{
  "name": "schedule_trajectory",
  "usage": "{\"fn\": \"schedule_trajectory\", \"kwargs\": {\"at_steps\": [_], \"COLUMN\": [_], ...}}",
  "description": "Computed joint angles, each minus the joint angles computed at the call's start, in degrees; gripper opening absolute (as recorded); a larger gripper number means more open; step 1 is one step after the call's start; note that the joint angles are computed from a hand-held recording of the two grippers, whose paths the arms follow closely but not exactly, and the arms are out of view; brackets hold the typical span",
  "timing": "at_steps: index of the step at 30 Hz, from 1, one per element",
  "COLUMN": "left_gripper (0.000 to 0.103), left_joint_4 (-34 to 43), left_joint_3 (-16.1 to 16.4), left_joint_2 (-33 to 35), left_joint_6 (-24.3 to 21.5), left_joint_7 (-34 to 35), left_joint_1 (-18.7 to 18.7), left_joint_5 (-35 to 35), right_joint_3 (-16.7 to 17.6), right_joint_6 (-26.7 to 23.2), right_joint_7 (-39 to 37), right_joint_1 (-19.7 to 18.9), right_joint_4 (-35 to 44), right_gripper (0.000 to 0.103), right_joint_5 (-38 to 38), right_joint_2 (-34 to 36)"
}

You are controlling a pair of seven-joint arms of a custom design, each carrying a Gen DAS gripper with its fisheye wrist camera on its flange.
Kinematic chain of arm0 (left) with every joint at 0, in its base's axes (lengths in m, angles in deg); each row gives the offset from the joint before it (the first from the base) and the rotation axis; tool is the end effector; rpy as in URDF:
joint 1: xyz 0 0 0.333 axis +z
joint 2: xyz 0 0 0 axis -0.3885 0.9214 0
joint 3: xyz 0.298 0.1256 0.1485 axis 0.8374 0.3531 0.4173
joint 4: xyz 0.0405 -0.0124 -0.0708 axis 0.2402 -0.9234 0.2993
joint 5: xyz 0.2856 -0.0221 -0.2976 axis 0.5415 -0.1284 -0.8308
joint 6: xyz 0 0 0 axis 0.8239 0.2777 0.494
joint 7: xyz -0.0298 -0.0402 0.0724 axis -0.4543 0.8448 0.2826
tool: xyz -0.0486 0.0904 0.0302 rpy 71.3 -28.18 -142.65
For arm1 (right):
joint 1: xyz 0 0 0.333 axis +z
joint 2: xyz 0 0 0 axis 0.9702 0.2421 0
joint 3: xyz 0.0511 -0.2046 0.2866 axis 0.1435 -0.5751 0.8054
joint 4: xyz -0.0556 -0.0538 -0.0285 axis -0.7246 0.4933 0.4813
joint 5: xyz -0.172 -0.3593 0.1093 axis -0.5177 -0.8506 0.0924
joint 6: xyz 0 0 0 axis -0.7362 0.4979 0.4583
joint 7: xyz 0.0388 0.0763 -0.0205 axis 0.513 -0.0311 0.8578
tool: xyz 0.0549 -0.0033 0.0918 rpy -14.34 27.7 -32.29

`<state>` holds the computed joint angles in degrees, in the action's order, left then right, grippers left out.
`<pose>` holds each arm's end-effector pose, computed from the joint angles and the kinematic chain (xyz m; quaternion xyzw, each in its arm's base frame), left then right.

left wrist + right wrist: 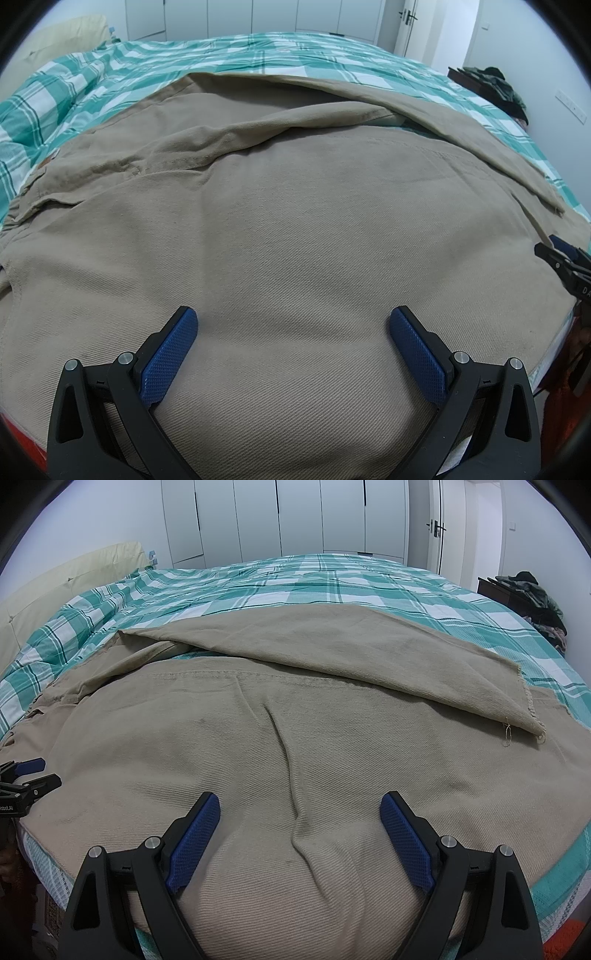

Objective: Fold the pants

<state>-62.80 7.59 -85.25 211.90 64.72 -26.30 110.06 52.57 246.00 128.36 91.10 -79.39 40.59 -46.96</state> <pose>0.4280 -0.1360 0.4435 -0.7773 0.5621 -0.1992 0.2003 0.5001 0.0788 0.4569 -0.7943 0.4991 -0.1667 0.3035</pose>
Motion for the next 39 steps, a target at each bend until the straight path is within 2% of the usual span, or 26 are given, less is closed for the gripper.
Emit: {"fn": "schedule_trajectory", "kwargs": {"at_steps": [27,29,31,32,34,35,37,39], "left_gripper": [0.102,0.102,0.102,0.102,0.102,0.102,0.102,0.102], "left_joint_4": [-0.22,0.02,0.95,0.73,-0.56,-1.11,-1.79,-2.57], "left_joint_3": [-0.21,0.52,3.44,4.19,3.54,2.05,0.55,0.47], "left_joint_2": [-0.13,-0.48,-1.75,-2.66,-5.51,-7.24,-9.13,-9.58], "left_joint_6": [0.69,0.17,-2.76,-2.79,-1.18,-0.71,0.03,1.11], "left_joint_7": [-0.75,0.1,4.37,5.85,5.78,3.82,0.13,-3.11], "left_joint_1": [0.33,-0.34,-3.41,-4.07,-2.65,-0.27,3.37,5.75], "left_joint_5": [0.55,-0.63,-6.25,-7.97,-7.72,-5.81,-3.65,-2.95], "right_joint_3": [0.08,0.08,0.2,0.65,0.76,0.25,-1.47,-4.27], "right_joint_6": [0.22,0.22,-0.01,-1.65,-7.45,-9.71,-10.53,-14.69], "right_joint_7": [-0.25,-0.25,0.09,1.84,4.98,6.39,6.12,6.17], "right_joint_1": [0.03,0.03,-0.14,-1.12,-2.9,-3.7,-3.96,-4.52], "right_joint_4": [0.14,0.14,0.25,0.83,3.34,4.52,5.04,6.73], "right_gripper": [0.089,0.089,0.088,0.088,0.088,0.088,0.088,0.088], "right_joint_5": [0.39,0.39,-0.15,-3.03,-8.14,-8.79,-5.01,1.83], "right_joint_2": [0.26,0.26,0.2,0.12,0.12,-0.3,-1.43,-1.9]}}
